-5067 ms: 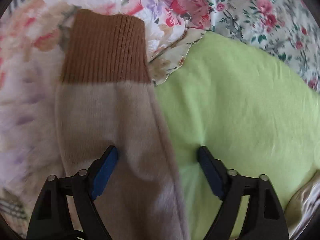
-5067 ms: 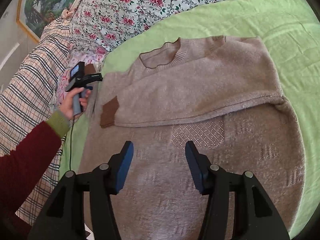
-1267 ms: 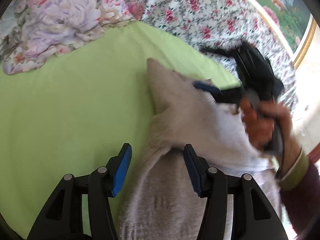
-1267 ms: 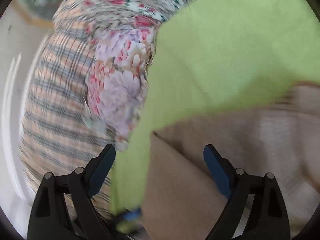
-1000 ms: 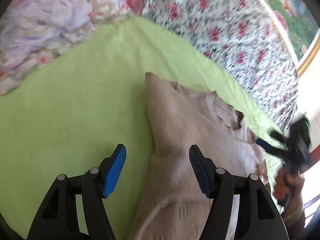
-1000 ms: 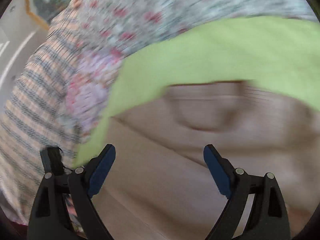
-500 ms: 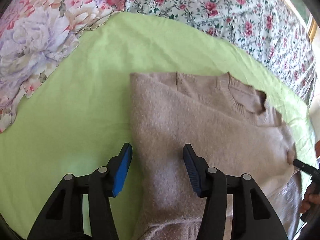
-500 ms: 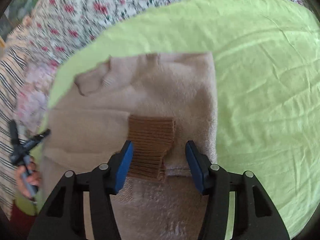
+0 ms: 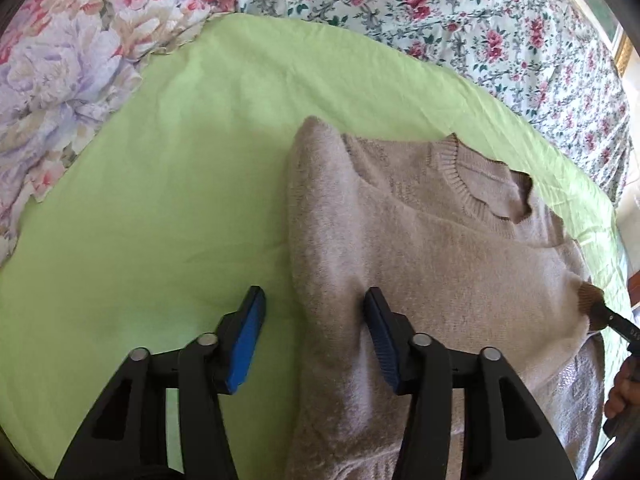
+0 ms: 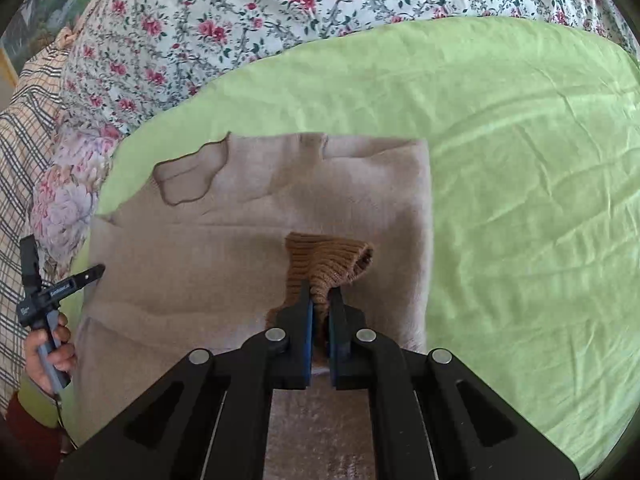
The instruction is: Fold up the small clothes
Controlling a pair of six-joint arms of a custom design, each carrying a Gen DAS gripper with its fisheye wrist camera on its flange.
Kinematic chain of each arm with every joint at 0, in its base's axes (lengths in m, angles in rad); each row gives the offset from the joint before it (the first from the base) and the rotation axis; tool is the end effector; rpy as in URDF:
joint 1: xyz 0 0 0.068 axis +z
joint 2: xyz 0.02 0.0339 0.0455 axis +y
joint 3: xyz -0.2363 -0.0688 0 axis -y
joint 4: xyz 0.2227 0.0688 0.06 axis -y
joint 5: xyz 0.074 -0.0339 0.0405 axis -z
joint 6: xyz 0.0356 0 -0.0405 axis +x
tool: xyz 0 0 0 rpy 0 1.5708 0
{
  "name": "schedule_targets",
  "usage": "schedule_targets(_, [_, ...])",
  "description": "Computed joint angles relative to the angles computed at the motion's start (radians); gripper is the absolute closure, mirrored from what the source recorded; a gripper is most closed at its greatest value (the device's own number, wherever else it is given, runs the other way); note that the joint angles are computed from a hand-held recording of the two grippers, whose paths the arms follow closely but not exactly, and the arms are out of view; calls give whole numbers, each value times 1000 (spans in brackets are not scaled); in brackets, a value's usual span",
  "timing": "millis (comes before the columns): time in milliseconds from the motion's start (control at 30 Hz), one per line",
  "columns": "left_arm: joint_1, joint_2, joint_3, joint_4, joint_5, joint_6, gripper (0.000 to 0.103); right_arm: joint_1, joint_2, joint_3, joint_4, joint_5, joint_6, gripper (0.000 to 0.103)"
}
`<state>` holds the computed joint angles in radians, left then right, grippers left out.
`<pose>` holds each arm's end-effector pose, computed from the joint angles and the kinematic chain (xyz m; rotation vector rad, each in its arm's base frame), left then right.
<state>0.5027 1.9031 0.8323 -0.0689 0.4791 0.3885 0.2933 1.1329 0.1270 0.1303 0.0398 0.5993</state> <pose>0.2713 0.1305 0.0743 -0.0093 2.5386 -0.3195 0.1535 0.0449 0.0874 0.3951 2.4447 0.3428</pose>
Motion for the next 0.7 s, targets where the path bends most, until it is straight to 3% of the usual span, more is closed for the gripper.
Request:
schedule_targets(33, [0,2,4,-4,16,9,80,17,-12,6,-11,10,5,96])
schedule_targets(67, [0,3,5,1,28,15,89,24,-54,6,-51,17,-1,96])
schedule_targets(133, [-2,-7,-27,74,14,8,93,61,-83,27,-94,45,-6,96])
schedule_targets(233, [18,18,-52,157,38,31,94,82,-121,16,-108,56,0,96])
schedule_targets(400, [44,41,-44,183,68,21,93,37,22,0,-12,44,9,91])
schedule_targets(500, [68,33,-21,110,79,30,93,24,12,-19,-10,23,27,89])
schedule_targets(567, [86,-36,-56,63,66,65,93,44,-83,-37,-74,40,39,84])
schedule_targets(700, [179,-240,-187,-78,152,249,93,84,-265,-69,-197,71,68,66])
